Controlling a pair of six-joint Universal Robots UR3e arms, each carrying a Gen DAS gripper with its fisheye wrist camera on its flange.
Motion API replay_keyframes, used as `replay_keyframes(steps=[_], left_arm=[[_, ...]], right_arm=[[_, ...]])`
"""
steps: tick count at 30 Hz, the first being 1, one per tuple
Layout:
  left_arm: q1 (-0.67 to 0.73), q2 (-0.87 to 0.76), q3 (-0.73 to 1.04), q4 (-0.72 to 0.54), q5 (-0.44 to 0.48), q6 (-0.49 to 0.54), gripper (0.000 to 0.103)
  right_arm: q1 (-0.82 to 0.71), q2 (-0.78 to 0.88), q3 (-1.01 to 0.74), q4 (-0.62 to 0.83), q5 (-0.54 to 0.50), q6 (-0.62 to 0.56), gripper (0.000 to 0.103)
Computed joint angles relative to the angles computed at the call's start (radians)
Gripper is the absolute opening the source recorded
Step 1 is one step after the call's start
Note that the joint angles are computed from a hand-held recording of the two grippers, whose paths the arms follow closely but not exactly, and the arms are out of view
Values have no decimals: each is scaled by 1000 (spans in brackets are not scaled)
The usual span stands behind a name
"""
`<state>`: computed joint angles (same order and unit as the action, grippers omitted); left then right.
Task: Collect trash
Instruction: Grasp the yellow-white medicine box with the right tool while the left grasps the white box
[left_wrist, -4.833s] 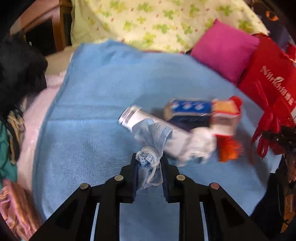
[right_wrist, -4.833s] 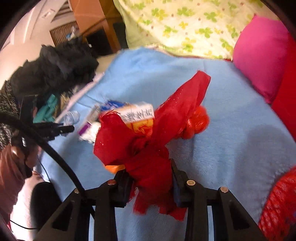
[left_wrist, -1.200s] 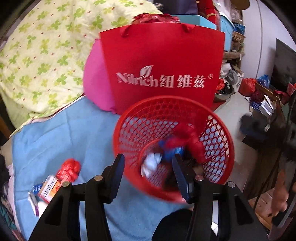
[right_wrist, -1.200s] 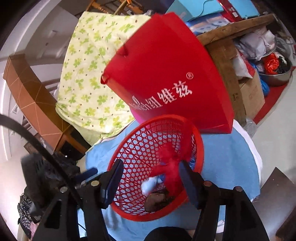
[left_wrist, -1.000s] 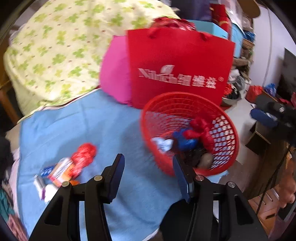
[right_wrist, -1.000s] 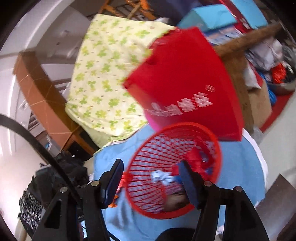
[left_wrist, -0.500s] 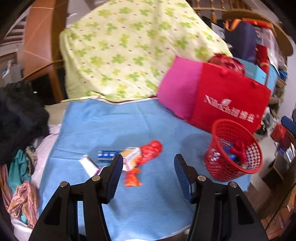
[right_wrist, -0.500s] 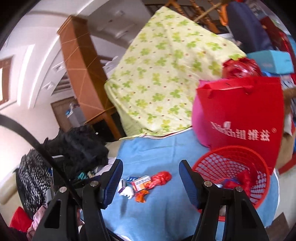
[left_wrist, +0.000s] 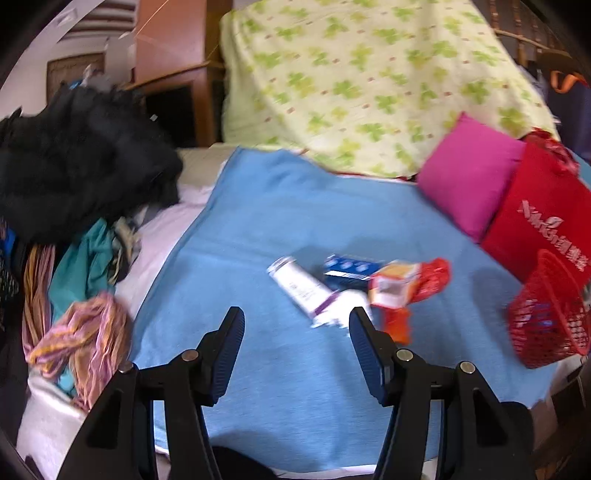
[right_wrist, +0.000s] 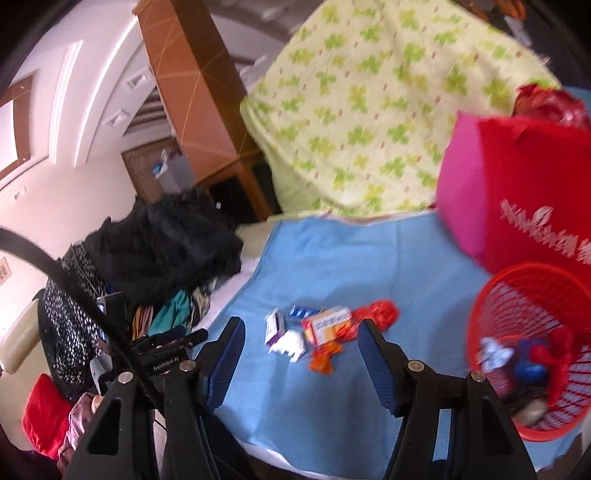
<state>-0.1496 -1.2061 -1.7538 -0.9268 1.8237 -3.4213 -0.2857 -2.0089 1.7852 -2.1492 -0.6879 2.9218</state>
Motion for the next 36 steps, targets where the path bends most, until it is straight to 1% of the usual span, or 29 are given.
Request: replay_keyframes(steps=[2, 4, 9, 15, 19, 22, 24, 26, 30, 31, 36], left_arm=[[64, 25, -55, 9, -37, 23, 60], [106, 31, -85, 13, -66, 38, 60], [186, 16, -132, 40, -133, 69, 60], [241, -122, -65, 78, -239, 87, 60], [273, -288, 57, 72, -332, 60, 60], [294, -412, 165, 45, -407, 33, 60], [306, -499, 246, 8, -451, -5, 60], [317, -562, 299, -11, -493, -23, 60], [322, -649, 372, -50, -527, -60, 60], [324, -671, 390, -68, -540, -62, 60], [319, -713, 410, -86, -551, -71, 60]], right_arm=[[99, 98, -14, -98, -72, 62, 67], [174, 185, -37, -154, -126, 108, 67], [284, 374, -111, -201, -205, 165, 67], [340, 582, -245, -185, -188, 216, 67], [363, 777, -391, -173, -120, 311, 67], [364, 915, -484, -193, -80, 451, 67], [350, 994, -522, -232, -30, 559, 67], [337, 1072, -559, -273, -16, 685, 71], [332, 1197, -664, -285, 12, 811, 71], [338, 1230, -711, -273, 0, 826, 71], [378, 1384, -979, -152, -42, 883, 72]])
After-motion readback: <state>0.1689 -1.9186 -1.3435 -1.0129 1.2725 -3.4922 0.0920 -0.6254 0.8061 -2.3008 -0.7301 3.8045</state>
